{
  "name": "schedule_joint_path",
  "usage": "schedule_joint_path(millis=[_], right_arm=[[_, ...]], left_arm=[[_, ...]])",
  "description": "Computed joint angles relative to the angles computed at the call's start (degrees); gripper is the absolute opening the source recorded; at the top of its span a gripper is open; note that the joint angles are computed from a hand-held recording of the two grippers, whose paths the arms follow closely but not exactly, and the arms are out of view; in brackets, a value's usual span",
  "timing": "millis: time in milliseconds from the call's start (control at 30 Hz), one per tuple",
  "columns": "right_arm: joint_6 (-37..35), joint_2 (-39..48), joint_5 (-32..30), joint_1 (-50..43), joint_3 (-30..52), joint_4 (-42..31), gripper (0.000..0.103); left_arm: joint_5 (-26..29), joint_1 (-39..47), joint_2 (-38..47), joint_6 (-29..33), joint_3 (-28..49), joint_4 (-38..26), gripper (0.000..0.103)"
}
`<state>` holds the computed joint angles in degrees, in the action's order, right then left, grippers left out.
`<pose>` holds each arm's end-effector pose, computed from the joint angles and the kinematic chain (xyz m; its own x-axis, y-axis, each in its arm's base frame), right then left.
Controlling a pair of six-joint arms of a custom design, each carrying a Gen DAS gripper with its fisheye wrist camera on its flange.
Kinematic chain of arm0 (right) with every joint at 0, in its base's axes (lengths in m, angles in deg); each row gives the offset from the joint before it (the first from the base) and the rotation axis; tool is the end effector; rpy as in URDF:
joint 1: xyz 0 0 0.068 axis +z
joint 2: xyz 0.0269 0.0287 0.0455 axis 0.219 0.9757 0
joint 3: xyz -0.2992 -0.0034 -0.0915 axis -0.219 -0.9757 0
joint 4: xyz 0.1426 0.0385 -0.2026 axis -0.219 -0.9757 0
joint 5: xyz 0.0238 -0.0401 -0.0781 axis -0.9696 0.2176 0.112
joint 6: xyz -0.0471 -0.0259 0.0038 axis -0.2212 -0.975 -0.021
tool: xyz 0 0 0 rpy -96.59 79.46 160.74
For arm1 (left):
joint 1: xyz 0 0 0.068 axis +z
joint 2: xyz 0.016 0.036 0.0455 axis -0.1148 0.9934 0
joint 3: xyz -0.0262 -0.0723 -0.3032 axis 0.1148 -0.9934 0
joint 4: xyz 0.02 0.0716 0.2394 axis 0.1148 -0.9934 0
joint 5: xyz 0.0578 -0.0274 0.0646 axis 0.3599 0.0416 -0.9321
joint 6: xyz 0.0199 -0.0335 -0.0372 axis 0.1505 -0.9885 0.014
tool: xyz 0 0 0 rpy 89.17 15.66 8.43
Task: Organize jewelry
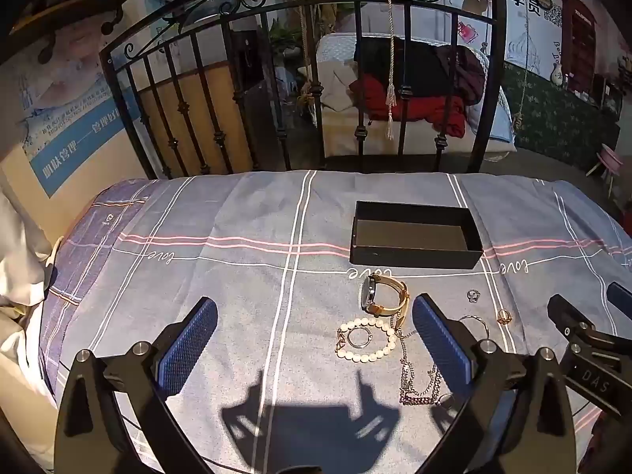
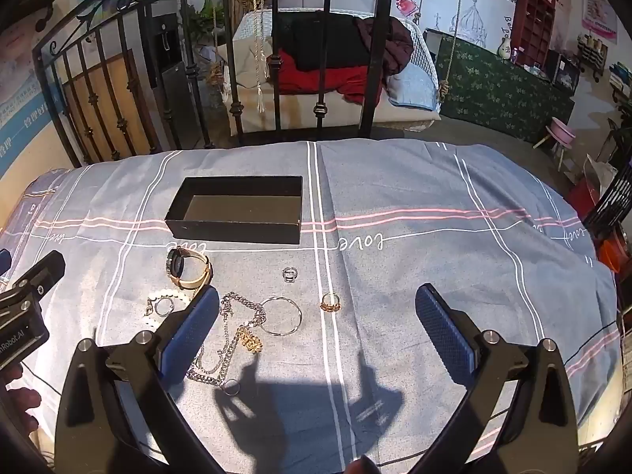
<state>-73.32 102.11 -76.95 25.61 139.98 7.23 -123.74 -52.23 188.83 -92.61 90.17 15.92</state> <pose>0.2816 0.0572 0.2528 -0.7631 0.0441 -0.6448 0.0742 0.9971 -0.0196 0.2821 -0.2585 0.2537 -0.7176 -0.0026 -0.6964 -0.0954 0.9909 0.0946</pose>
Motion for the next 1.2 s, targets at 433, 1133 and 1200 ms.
schedule_joint_path(millis=[433,1133,1200], right_arm=[[-0.4,0.2,0.0,-0.3,-0.2,0.9,0.098],[-0.3,0.0,0.3,0.0,0.3,0.4,0.098],[-0.3,0.0,0.3,0.0,0.3,0.4,0.098]], left_arm=[[0.5,0.3,0.1,0.7,0.0,0.3,0.097],[0.9,0.0,0.7,0.5,1.1,-1.0,0.097],[0.8,0.0,0.7,0.5,1.1,-1.0,0.097]])
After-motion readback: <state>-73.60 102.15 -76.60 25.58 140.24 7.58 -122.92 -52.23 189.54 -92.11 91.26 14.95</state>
